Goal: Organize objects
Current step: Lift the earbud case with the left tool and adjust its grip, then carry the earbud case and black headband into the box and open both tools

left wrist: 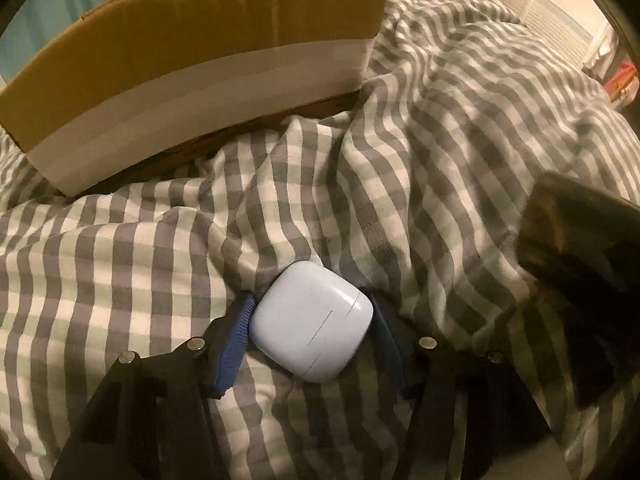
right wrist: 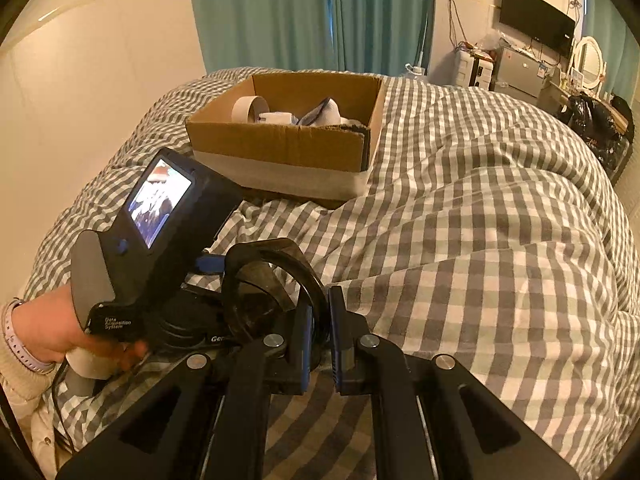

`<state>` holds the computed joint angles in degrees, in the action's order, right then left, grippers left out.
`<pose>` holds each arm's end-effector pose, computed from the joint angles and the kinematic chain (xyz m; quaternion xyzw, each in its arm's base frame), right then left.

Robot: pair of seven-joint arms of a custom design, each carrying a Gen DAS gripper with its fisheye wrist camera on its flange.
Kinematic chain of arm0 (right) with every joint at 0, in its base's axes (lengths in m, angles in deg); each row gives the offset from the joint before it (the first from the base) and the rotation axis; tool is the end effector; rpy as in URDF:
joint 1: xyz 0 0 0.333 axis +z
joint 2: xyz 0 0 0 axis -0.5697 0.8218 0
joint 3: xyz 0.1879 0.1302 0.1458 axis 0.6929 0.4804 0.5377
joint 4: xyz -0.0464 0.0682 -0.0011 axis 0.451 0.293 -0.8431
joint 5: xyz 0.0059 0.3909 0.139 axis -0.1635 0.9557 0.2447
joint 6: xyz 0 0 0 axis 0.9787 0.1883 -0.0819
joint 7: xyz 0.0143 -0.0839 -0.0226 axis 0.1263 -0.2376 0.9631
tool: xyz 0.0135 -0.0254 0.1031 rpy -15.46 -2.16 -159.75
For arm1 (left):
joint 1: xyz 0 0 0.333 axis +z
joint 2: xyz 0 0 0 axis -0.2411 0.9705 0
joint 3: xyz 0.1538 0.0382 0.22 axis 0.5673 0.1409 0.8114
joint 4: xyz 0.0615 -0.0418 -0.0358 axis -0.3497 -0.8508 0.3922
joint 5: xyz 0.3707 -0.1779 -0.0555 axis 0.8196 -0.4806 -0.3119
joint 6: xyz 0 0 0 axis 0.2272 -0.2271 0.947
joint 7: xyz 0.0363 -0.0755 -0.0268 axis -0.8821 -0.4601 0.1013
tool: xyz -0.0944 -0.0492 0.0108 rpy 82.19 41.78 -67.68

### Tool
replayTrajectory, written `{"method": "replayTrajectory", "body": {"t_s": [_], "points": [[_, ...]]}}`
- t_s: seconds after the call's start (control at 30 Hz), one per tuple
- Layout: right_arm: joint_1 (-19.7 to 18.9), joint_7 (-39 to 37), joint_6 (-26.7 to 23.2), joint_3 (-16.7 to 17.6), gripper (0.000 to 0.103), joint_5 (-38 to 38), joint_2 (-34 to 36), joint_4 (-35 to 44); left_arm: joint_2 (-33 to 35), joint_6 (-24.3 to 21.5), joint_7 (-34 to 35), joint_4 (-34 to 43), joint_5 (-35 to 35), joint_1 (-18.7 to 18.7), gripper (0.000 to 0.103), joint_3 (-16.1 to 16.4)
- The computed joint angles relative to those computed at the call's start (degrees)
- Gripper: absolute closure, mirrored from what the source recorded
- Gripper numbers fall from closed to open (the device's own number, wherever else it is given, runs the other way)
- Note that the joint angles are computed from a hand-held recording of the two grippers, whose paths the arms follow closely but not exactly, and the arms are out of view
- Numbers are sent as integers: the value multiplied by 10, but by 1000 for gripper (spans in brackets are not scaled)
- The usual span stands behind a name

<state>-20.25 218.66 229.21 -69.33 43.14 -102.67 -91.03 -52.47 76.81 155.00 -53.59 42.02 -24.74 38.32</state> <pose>0.3469 0.2308 0.4808 -0.6175 0.7155 -0.2317 0.2304 0.4943 -0.1339 0.4157 -0.3845 0.9045 -0.1769 0.0523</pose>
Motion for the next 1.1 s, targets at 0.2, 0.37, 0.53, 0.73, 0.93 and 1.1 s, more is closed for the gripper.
{"method": "replayTrajectory", "body": {"t_s": [0.2,0.37,0.53,0.73,0.93,1.1], "points": [[-5,7,-7,7,96,-8,-5,4,-92,27,24,-65,-4,-10,44,16],[-12,13,-18,16,96,-28,-4,19,-146,61,29,-92,-1,-25,44,38],[-25,2,-25,17,96,-55,16,50,-161,77,31,-80,0,-31,44,64],[-45,-22,-10,3,96,-83,55,93,-97,106,24,2,-13,-36,44,65],[-74,-52,18,-14,96,-114,132,167,-13,103,27,105,-53,-27,44,59],[-87,-76,41,-39,96,-135,214,240,86,98,13,218,-66,3,44,26]]}}
